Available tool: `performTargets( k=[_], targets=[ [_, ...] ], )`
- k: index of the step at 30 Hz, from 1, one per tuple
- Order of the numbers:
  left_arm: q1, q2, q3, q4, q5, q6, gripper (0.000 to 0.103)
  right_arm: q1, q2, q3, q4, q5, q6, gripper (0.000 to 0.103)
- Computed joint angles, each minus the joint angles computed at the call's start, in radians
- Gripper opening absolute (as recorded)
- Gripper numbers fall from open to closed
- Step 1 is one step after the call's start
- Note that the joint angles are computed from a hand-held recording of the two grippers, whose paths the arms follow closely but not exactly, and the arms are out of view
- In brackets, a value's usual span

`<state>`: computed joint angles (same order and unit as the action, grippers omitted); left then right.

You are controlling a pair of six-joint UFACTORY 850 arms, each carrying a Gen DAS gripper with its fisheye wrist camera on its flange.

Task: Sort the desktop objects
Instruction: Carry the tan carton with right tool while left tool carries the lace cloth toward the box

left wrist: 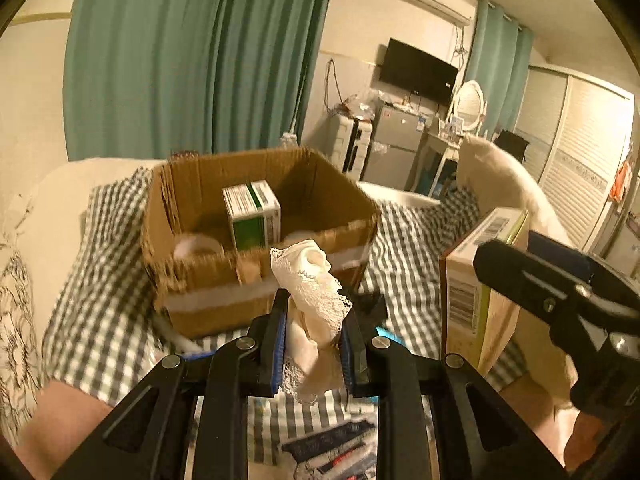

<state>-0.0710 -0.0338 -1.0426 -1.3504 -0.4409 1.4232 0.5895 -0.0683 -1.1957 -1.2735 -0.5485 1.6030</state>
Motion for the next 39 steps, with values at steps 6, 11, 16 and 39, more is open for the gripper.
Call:
performTargets(
  k=[6, 11, 16, 39],
  targets=[
    [0.014, -0.033, -0.09, 0.021, 0.01, -0.011, 0.022, -0.008, -0.044, -0.084, 0.001, -0.005, -0.077, 0.079],
    [0.026, -0.08, -0.164, 0.049, 0.02, -0.031, 0.022, -0.027, -0.097, -0.161, 0.013, 0.017, -0.132, 0.079],
    [0.029, -0.137, -0.235, 0.089, 0.037, -0.073, 0.022, -0.053, -0.159, -0.246, 0.04, 0.043, -0.19, 0.079],
    [0.003, -0.598, -0.772, 0.64, -0.016, -0.695, 0.022, -0.239, -0.589, -0.728, 0.614, 0.162, -0.693, 0.079]
  ],
)
